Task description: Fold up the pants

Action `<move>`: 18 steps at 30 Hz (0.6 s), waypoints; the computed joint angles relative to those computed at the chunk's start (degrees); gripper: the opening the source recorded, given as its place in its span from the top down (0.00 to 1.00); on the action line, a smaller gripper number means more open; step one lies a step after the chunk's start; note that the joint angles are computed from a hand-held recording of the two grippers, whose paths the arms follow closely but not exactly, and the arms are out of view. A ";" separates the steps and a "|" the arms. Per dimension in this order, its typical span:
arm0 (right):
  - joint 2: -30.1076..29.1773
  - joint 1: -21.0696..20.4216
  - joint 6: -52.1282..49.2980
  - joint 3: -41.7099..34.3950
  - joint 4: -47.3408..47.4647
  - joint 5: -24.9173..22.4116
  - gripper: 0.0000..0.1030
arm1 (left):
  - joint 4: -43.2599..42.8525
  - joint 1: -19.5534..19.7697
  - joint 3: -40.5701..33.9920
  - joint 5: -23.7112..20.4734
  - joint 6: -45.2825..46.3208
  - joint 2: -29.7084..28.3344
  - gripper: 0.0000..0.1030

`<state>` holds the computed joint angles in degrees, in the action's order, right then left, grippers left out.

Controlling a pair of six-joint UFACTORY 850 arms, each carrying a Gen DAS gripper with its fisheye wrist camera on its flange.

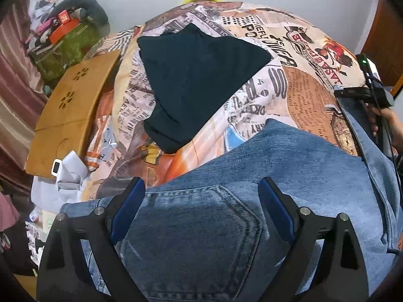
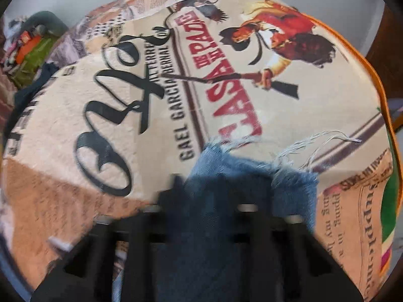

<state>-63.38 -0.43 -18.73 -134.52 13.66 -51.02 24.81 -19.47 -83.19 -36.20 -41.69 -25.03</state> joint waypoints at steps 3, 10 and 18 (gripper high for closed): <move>-0.05 0.06 -0.48 0.00 0.53 0.29 0.93 | -0.06 -0.52 -0.26 -0.09 0.87 -0.09 0.10; 10.68 -3.67 -8.92 12.25 11.77 4.65 0.95 | -3.76 -2.57 -1.22 -1.40 4.57 -0.06 0.10; 27.56 -14.44 -23.38 24.77 30.32 7.24 0.95 | -5.17 -8.12 -4.98 -5.39 6.25 -1.79 0.10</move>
